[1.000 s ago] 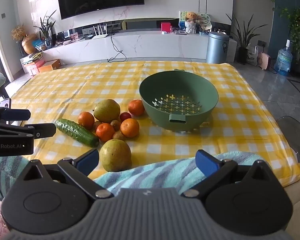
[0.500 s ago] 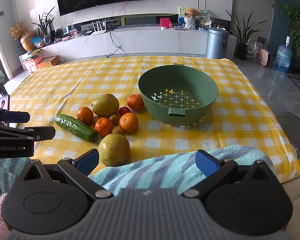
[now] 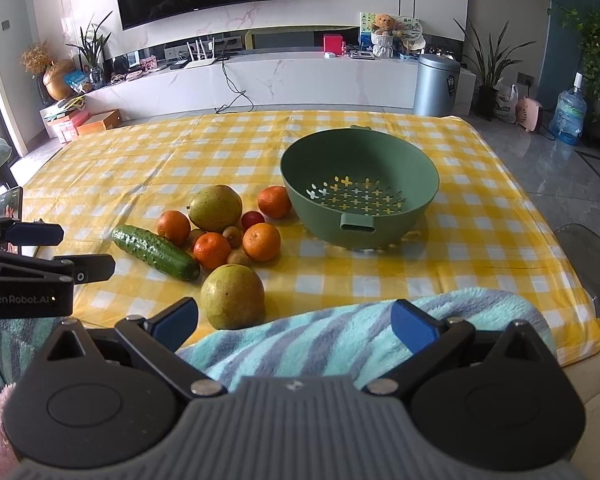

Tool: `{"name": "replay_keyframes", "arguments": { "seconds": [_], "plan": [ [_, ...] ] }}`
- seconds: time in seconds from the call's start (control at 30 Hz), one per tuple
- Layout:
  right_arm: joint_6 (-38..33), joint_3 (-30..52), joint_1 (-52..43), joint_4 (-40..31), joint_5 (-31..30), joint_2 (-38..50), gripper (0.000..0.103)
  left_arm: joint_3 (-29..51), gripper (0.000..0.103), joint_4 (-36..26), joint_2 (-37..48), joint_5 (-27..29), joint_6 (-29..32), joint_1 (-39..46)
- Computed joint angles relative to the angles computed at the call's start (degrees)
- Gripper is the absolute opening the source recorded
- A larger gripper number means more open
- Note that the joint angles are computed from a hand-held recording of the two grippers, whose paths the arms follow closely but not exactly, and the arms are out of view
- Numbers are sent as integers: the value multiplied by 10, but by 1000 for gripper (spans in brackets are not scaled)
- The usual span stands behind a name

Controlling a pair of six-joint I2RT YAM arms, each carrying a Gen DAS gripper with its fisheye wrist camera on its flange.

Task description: Organize fruits

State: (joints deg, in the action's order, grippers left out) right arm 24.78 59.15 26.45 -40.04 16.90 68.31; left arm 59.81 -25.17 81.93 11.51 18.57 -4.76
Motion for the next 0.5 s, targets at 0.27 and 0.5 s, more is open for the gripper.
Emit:
{"name": "replay_keyframes", "arguments": {
  "seconds": [0.27, 0.5],
  "plan": [
    [1, 0, 1, 0, 0, 0, 99, 0, 88, 0, 0, -1, 0, 0],
    [1, 0, 5, -2, 2, 1, 99, -1, 88, -1, 0, -1, 2, 2]
  ]
}}
